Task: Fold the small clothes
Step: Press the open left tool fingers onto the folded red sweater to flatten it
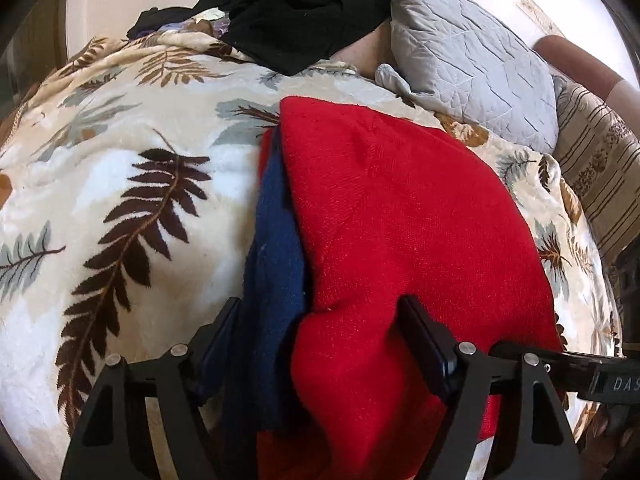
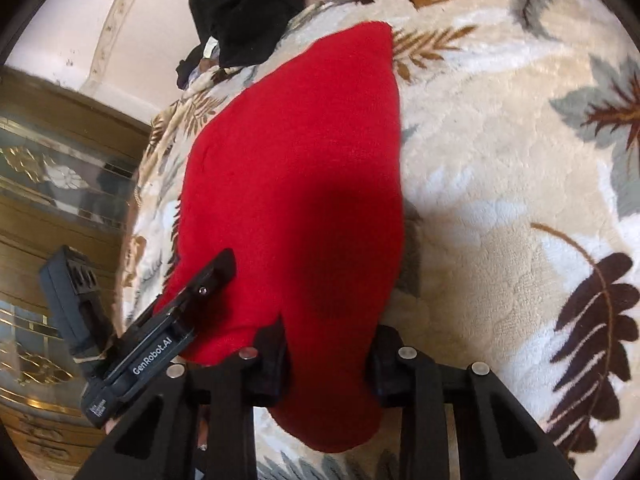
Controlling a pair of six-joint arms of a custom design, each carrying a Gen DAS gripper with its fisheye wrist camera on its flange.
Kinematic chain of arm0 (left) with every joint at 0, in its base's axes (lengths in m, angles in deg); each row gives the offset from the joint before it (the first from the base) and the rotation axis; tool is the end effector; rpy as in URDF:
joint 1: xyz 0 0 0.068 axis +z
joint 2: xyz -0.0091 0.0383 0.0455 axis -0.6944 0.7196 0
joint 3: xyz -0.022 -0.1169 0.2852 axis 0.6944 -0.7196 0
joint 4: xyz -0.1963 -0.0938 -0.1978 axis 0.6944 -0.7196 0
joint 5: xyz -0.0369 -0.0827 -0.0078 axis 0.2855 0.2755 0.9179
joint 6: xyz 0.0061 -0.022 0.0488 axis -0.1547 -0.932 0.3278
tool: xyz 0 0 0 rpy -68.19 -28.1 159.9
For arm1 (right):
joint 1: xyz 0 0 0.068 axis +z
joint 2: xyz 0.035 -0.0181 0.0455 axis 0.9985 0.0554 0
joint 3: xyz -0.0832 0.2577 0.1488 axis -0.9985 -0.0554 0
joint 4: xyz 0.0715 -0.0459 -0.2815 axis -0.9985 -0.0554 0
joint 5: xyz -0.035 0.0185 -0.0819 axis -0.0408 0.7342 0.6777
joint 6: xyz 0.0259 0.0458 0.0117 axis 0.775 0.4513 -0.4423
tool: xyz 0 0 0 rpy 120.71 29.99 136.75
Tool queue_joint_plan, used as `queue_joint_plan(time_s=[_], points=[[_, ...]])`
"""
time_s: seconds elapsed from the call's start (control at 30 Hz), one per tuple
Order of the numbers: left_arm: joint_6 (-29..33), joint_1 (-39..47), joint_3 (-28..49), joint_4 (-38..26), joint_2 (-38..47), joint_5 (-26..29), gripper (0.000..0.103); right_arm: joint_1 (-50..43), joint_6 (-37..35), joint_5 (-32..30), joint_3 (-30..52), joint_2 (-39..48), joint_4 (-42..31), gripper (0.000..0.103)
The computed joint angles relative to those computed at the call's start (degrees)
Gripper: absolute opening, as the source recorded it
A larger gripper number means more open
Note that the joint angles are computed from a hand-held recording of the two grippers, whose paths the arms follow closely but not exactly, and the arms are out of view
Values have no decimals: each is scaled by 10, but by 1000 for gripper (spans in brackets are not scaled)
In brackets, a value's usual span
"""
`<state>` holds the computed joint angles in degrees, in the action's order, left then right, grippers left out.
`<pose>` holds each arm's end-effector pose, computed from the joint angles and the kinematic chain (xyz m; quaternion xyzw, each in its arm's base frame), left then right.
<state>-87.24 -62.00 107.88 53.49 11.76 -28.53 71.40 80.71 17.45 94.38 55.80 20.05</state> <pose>0.2523 -0.0859 0.1401 0.0533 0.9479 -0.1301 0.2860 0.2356 -0.0435 0.1257 0.0661 0.9416 0.2786 0.1771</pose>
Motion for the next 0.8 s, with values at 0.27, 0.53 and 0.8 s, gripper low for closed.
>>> queue_joint_plan(time_s=[0.27,0.53,0.8], points=[[1,2,6,-8,1,-3,80,-46,-54,-51,4,12,-51,67],[4,6,2,-2,1,2,80,-43,-58,-57,-3,-1,-53,69],[5,7,4,-2,2,3,81,14,-39,45,-18,-51,-33,35]])
